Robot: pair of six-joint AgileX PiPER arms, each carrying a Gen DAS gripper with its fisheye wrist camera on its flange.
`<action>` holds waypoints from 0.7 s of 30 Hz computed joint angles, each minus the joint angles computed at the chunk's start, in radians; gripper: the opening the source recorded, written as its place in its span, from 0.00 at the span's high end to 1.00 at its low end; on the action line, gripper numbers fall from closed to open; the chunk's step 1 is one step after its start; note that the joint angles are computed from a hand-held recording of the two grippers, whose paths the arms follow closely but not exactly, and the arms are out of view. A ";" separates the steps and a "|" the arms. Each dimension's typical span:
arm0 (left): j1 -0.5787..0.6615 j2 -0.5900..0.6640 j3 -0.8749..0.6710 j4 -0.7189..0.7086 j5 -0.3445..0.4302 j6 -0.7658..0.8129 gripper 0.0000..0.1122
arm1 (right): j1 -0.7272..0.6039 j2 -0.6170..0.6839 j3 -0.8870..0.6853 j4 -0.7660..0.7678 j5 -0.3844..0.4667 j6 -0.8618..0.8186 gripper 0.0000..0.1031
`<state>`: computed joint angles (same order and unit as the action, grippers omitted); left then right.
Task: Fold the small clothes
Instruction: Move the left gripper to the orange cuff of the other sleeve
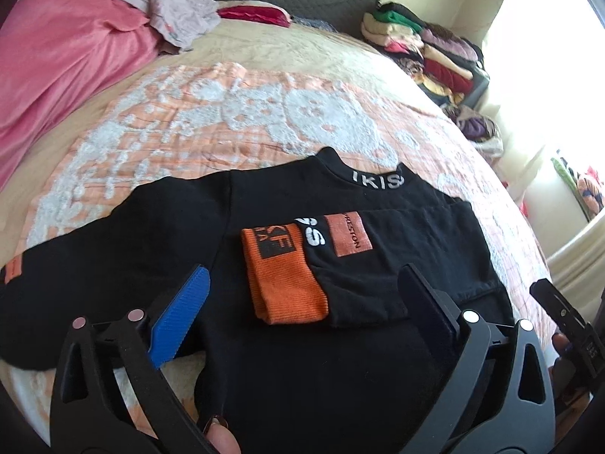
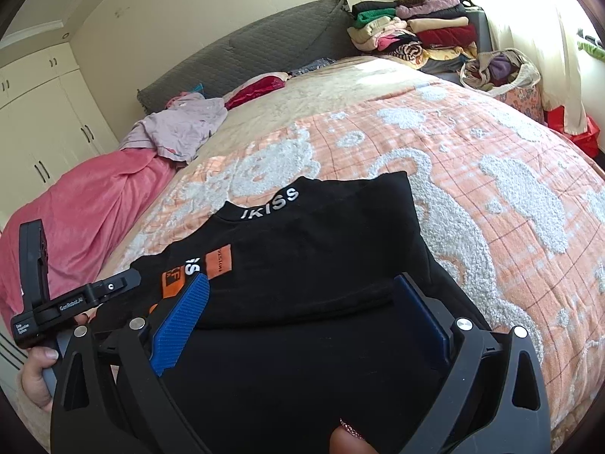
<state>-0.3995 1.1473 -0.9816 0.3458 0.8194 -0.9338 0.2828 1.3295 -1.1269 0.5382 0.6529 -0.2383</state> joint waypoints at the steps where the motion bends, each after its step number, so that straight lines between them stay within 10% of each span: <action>1: -0.012 -0.009 0.007 0.019 0.006 -0.025 0.17 | 0.009 -0.002 0.000 -0.010 -0.004 0.012 0.06; 21: -0.251 -0.213 0.113 0.353 0.305 -0.383 0.17 | 0.260 0.007 -0.052 -0.300 -0.035 0.291 0.06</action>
<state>-0.6506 0.9347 -0.8690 0.6992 1.1240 -1.3169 0.5423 1.3368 -1.1794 0.2379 0.6178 0.0523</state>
